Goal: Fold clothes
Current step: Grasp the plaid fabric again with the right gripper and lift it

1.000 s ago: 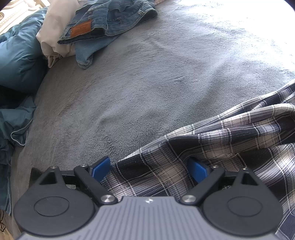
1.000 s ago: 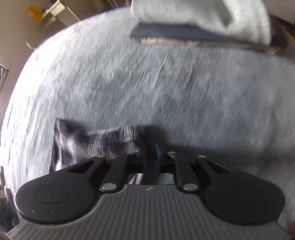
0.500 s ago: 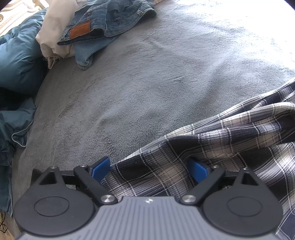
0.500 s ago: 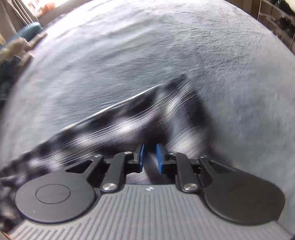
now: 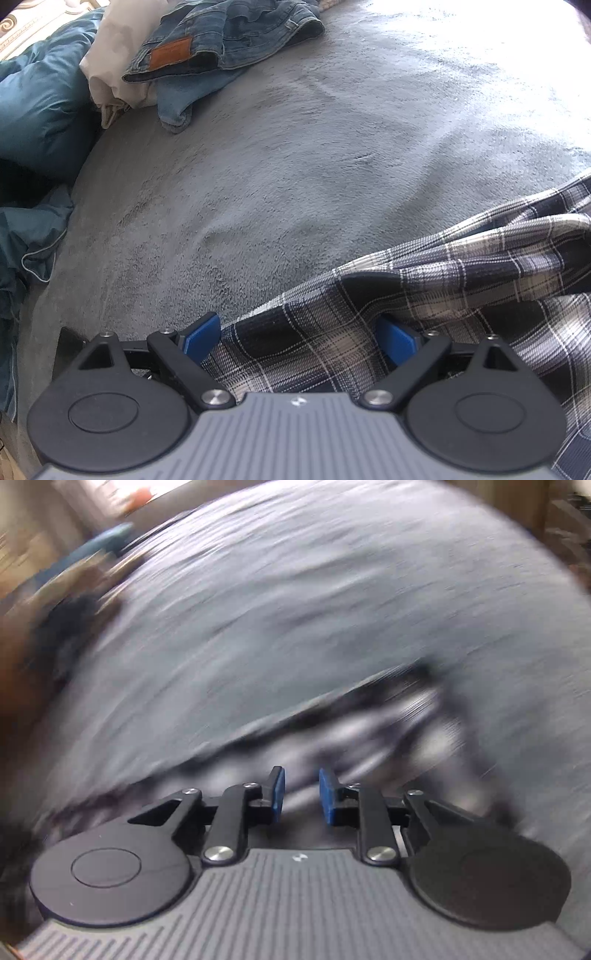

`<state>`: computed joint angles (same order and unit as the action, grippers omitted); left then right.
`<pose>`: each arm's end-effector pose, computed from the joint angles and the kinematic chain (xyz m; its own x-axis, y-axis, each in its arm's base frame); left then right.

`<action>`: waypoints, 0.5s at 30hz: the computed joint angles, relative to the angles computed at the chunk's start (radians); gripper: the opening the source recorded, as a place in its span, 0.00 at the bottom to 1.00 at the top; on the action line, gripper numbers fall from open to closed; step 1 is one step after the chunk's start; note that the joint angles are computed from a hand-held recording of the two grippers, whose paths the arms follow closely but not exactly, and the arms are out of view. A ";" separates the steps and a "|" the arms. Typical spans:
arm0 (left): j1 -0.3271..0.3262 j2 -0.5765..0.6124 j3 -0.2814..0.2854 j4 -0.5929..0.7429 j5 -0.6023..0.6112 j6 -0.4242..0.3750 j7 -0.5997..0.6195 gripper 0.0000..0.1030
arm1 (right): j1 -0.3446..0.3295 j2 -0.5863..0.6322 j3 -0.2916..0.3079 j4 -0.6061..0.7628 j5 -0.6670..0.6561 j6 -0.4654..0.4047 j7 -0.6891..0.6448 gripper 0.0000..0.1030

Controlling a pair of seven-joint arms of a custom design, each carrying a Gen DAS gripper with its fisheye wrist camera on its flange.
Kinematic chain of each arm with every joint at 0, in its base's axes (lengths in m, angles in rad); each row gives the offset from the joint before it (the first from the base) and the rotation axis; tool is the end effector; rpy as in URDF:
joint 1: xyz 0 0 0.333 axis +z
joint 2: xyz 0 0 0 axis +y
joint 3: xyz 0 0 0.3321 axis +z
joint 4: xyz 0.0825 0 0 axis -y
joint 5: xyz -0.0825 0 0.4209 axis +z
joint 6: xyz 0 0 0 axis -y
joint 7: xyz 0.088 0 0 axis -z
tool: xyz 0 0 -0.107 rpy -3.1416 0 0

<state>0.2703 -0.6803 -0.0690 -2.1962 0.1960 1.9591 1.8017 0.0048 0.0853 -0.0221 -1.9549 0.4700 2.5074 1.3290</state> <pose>0.3880 0.0826 0.6906 0.0066 -0.9454 -0.3260 -0.9291 0.1148 -0.3517 0.6494 -0.0143 0.4834 -0.0110 -0.9535 -0.3012 -0.8750 0.1550 -0.4586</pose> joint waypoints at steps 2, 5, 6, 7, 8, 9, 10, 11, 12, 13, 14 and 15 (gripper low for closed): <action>-0.001 -0.001 0.003 0.000 -0.003 -0.001 0.001 0.90 | 0.026 -0.064 0.038 -0.051 0.099 -0.140 -0.145 0.24; -0.003 0.000 0.007 0.003 -0.008 -0.003 0.010 0.90 | 0.107 -0.128 0.060 -0.098 0.199 -0.338 -0.370 0.30; -0.004 0.000 0.010 0.003 -0.010 -0.002 0.014 0.90 | 0.138 -0.142 0.066 -0.105 0.210 -0.389 -0.446 0.31; -0.005 0.001 0.012 0.004 -0.013 -0.003 0.018 0.90 | 0.169 -0.158 0.072 -0.121 0.219 -0.408 -0.526 0.36; -0.005 0.002 0.014 0.005 -0.016 -0.003 0.021 0.90 | 0.197 -0.167 0.078 -0.132 0.226 -0.420 -0.591 0.45; -0.006 0.002 0.017 0.005 -0.020 -0.001 0.027 0.90 | 0.222 -0.164 0.080 -0.128 0.232 -0.445 -0.631 0.46; -0.007 0.002 0.020 0.004 -0.024 0.000 0.033 0.90 | 0.243 -0.156 0.083 -0.120 0.237 -0.471 -0.668 0.46; -0.008 0.002 0.023 0.004 -0.029 0.003 0.038 0.90 | 0.260 -0.141 0.085 -0.105 0.244 -0.505 -0.689 0.47; -0.008 0.002 0.026 0.003 -0.033 0.004 0.044 0.90 | 0.273 -0.125 0.089 -0.089 0.251 -0.537 -0.710 0.48; -0.009 0.001 0.028 0.002 -0.038 0.006 0.049 0.90 | 0.284 -0.110 0.094 -0.078 0.254 -0.561 -0.732 0.51; -0.009 0.002 0.031 0.002 -0.043 0.007 0.054 0.90 | 0.293 -0.093 0.101 -0.067 0.247 -0.579 -0.757 0.52; -0.008 0.002 0.033 0.002 -0.048 0.009 0.058 0.90 | 0.302 -0.076 0.109 -0.056 0.228 -0.582 -0.779 0.52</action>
